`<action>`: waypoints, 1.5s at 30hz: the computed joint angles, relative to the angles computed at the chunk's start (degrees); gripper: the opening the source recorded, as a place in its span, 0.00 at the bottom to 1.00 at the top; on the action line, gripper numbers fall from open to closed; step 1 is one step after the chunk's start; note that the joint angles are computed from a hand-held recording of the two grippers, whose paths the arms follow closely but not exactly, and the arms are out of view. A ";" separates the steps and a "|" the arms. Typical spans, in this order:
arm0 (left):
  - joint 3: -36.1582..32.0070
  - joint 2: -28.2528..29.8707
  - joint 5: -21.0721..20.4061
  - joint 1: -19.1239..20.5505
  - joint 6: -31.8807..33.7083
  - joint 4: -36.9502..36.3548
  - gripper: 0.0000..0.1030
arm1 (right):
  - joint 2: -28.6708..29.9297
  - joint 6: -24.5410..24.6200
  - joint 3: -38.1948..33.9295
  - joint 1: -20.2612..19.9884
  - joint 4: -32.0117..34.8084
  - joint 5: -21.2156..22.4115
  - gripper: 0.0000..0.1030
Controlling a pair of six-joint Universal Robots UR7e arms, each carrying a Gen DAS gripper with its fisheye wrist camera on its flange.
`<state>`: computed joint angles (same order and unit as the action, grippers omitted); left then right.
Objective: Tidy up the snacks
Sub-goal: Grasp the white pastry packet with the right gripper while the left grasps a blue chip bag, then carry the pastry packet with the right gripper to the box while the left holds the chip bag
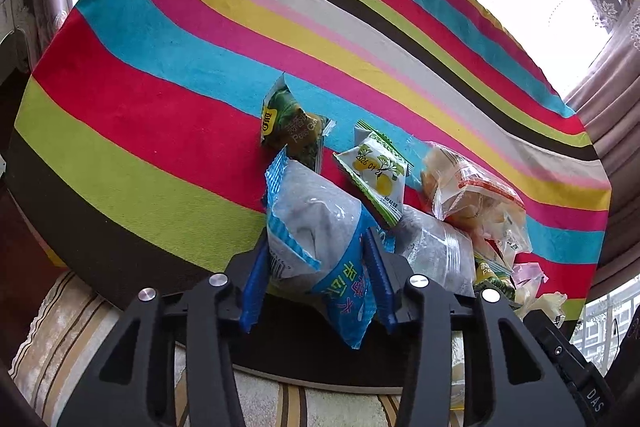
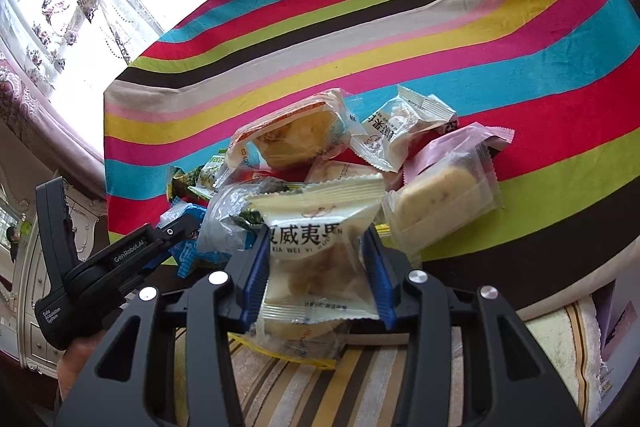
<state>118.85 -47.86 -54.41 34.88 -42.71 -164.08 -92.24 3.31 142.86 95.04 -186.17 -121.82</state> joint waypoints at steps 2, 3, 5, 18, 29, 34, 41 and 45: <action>0.41 -0.49 0.24 -0.15 -0.26 0.15 0.39 | -0.57 -0.07 0.34 -0.12 -0.05 0.26 0.43; 0.49 -0.63 0.37 -0.26 -0.42 0.29 0.38 | -0.81 -0.13 0.47 -0.18 -0.10 0.40 0.43; 0.80 -1.06 0.90 -0.66 -1.02 0.79 0.36 | -1.29 -0.44 0.79 -0.15 -0.35 0.64 0.43; 5.29 -4.42 6.80 -3.91 -7.39 -0.39 0.30 | -6.57 -0.96 3.22 -1.23 1.38 2.50 0.42; 9.56 -7.69 10.61 -8.23 -11.19 -2.41 0.30 | -13.44 -1.03 5.82 -2.14 4.19 3.56 0.42; 10.41 -7.54 8.04 -10.58 -9.03 -5.41 0.30 | -18.29 -1.11 7.22 -3.44 6.79 4.00 0.42; 9.04 -4.37 2.78 -14.42 -5.39 -8.54 0.30 | -29.36 -1.63 9.26 -8.60 13.09 8.13 0.42; 7.30 -1.79 -0.73 -16.23 -3.22 -9.25 0.30 | -38.83 -3.16 10.28 -14.44 18.91 12.03 0.42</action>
